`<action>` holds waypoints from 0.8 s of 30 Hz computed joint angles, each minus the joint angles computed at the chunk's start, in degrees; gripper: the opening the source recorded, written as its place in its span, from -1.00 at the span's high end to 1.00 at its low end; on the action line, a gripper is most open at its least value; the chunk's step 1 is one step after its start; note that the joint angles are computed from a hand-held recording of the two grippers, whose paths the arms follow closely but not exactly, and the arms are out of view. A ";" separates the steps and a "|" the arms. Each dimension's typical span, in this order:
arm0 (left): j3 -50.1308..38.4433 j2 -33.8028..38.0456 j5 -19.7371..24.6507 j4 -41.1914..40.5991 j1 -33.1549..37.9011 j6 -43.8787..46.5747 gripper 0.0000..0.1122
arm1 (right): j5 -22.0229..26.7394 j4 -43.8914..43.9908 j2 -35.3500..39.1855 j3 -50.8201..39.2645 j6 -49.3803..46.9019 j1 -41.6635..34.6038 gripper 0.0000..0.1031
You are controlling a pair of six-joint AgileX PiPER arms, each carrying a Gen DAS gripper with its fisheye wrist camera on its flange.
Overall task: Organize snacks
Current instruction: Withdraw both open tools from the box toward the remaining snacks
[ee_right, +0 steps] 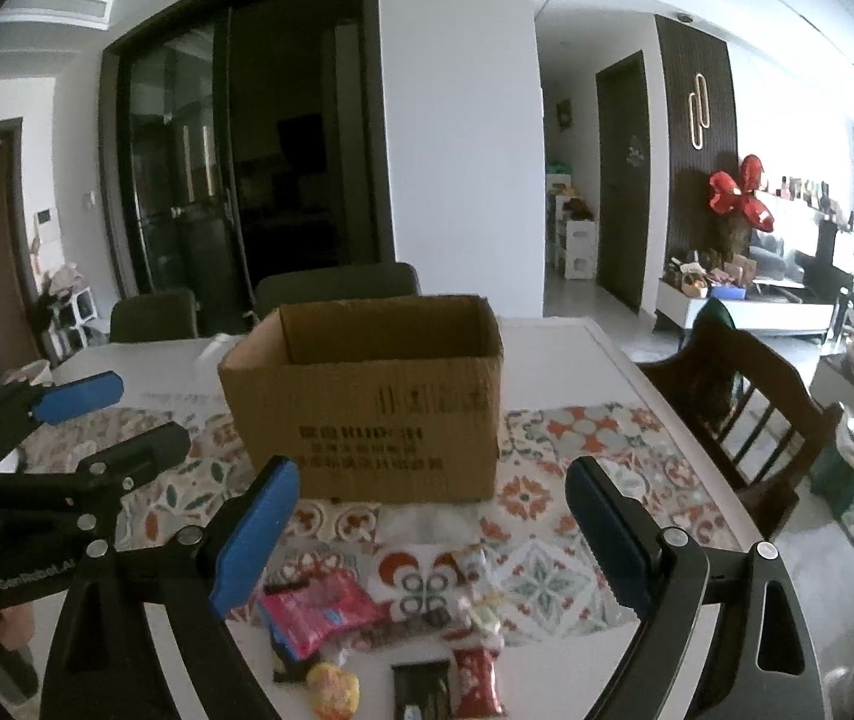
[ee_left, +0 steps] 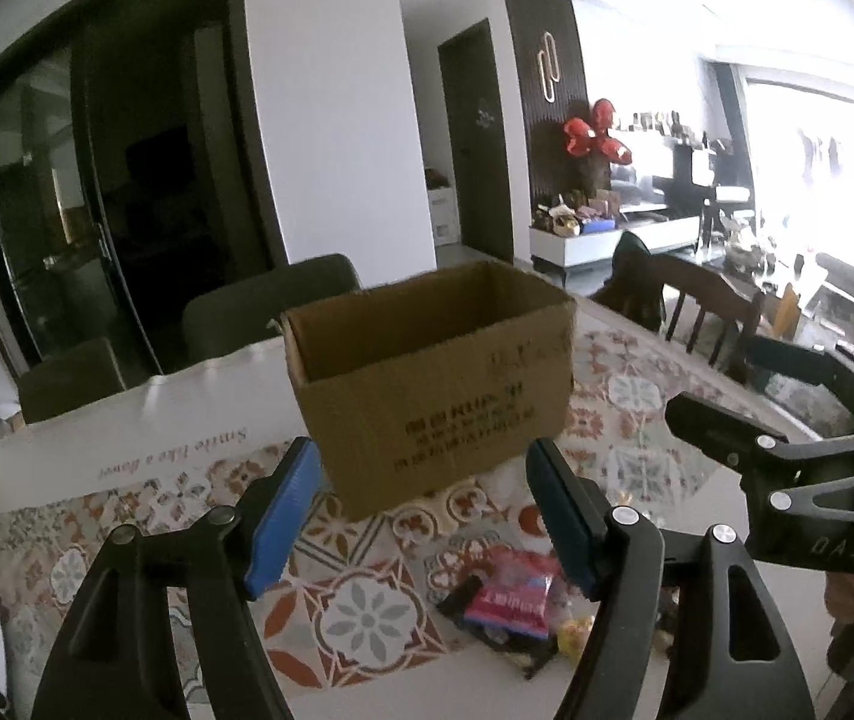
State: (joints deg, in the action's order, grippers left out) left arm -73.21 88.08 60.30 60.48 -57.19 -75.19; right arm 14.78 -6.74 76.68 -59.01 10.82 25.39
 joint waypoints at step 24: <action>10.84 2.75 -6.57 0.44 -2.17 -4.91 -0.26 | -0.28 -5.41 -0.20 12.68 9.07 -0.08 -0.76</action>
